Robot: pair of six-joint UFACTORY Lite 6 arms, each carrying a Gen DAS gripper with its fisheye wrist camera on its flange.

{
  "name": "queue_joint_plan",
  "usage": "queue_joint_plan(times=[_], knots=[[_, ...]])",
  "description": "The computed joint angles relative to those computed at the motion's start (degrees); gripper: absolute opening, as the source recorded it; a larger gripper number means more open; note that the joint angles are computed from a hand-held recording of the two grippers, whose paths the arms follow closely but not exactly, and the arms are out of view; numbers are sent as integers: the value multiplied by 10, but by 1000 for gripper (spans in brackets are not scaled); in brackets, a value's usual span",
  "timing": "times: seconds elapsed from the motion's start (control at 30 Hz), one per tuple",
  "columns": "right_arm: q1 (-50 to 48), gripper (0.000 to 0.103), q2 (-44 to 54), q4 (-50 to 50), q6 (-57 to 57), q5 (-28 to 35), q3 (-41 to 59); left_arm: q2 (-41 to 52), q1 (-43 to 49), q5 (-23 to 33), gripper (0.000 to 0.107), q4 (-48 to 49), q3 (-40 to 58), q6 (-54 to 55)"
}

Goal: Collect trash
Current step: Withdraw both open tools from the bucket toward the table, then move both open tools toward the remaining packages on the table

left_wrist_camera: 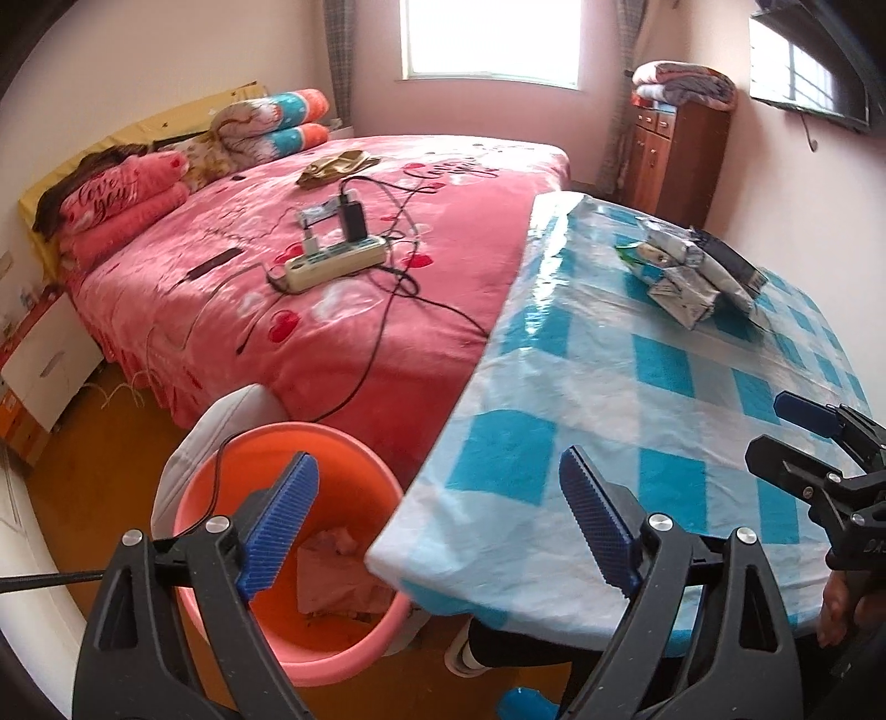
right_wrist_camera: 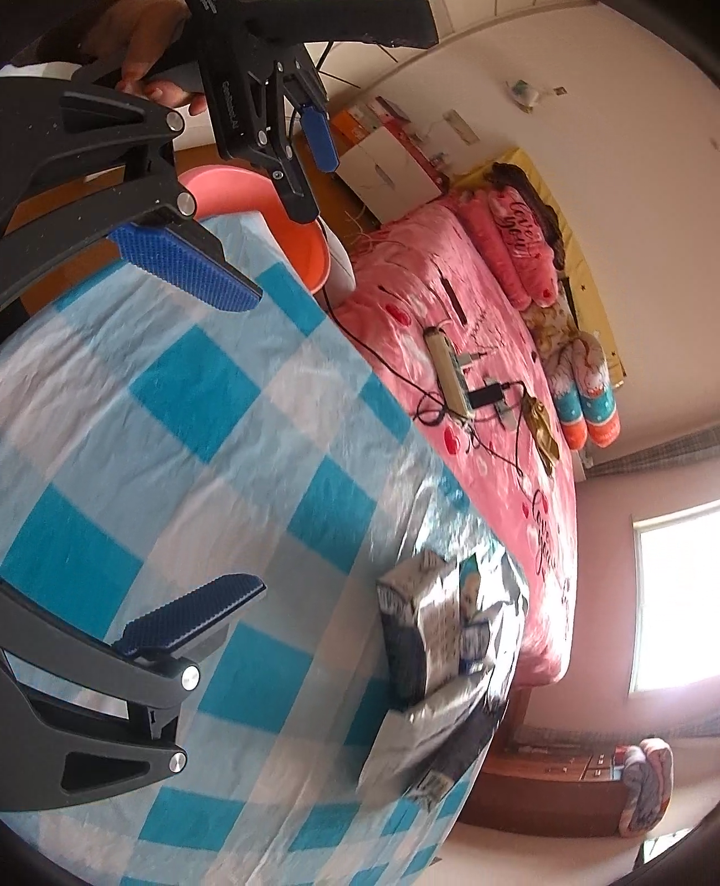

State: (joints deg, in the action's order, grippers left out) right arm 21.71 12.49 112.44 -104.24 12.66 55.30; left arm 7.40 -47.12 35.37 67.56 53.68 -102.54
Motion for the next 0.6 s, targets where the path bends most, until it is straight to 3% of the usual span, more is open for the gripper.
queue_joint_plan(times=[0.6], knots=[[-130,95,-48,0,-23,70,-73,154,-57,47,89,-81,227,143]])
